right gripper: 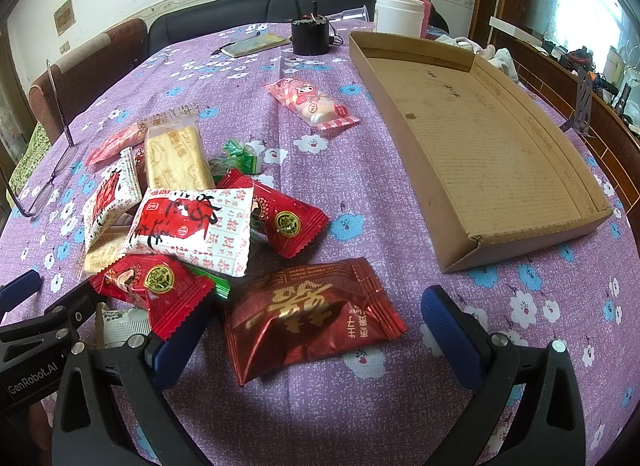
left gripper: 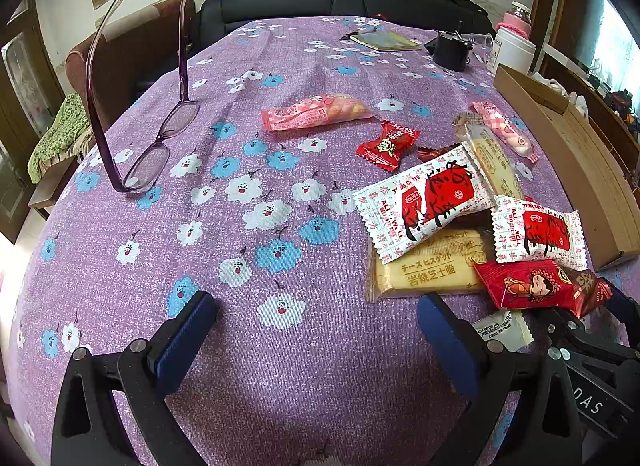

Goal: Organize snacks
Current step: 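Grasp the dark red candy packet with the right gripper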

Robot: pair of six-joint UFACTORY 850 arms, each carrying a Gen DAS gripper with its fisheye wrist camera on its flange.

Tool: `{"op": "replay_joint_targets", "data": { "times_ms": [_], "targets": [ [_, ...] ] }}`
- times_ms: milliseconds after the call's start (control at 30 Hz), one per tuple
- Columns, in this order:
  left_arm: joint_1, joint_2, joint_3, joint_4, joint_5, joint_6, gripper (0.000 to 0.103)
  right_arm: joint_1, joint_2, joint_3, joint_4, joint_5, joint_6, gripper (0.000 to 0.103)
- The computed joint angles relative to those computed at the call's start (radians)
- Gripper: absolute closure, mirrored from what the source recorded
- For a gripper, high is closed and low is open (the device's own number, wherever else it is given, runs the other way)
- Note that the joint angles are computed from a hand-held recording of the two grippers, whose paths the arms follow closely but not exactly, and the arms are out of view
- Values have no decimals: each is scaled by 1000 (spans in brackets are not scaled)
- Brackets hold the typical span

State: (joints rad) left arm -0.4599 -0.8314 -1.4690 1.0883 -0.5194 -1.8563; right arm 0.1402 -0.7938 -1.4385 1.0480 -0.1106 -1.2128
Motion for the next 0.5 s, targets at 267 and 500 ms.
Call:
{"op": "replay_joint_targets", "data": {
  "times_ms": [267,500],
  "targets": [
    [1,0,0,1,0,0,1,-53,-6,-26,-42,-213,-232,0],
    [1,0,0,0,0,0,1,-142,14,-33,-7,-439,-368,0]
  ]
}}
